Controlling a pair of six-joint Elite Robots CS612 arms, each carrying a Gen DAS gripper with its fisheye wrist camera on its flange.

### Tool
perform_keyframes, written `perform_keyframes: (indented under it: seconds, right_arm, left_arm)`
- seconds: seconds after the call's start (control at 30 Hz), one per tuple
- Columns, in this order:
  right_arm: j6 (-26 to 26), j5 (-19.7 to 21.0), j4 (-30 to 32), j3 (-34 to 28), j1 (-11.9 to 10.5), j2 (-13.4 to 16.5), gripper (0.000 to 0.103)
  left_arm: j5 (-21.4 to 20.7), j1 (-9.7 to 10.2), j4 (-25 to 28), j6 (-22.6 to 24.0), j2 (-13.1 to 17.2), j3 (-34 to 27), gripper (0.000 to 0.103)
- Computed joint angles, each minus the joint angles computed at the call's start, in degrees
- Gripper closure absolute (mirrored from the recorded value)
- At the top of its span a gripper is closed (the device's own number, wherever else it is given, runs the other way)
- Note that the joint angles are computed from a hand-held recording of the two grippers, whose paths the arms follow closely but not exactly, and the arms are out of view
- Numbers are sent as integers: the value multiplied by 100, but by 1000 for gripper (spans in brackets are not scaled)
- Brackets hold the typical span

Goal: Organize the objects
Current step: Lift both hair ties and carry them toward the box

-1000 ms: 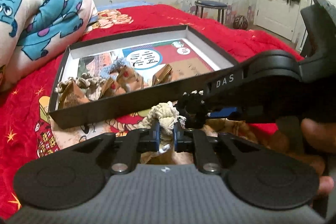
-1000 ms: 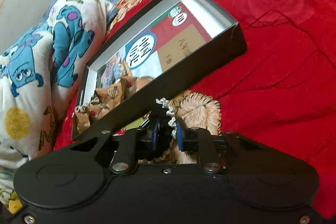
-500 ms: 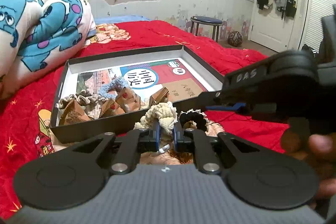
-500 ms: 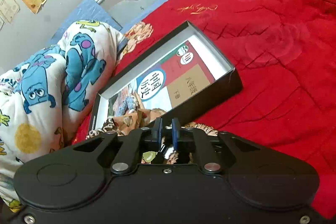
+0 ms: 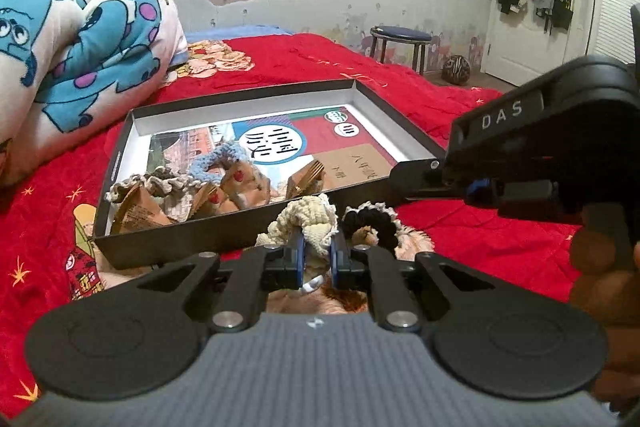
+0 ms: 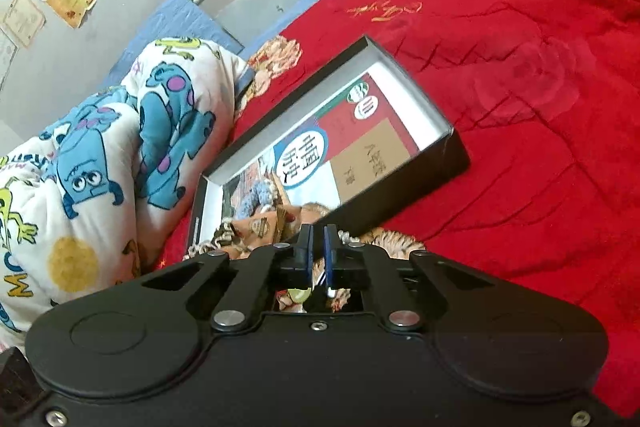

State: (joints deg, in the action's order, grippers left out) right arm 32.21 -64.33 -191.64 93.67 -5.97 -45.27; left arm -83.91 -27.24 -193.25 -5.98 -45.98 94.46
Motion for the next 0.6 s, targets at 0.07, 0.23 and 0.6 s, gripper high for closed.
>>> perform_keyframes:
  seconds: [0.07,0.23,0.6]
  right_arm:
    - [40,47,-38,-13,-28,4,96]
    - [-15,467,-132,-137,-127,53,96]
    - [-474,258,827,-272,-82,58,91]
  left_arm:
    - [-31,-1,-10,-13,5,-16,87]
    - [64,-5,-132,-54,16,-10,87]
    - [-15,27,458,-238,-36,-3,87]
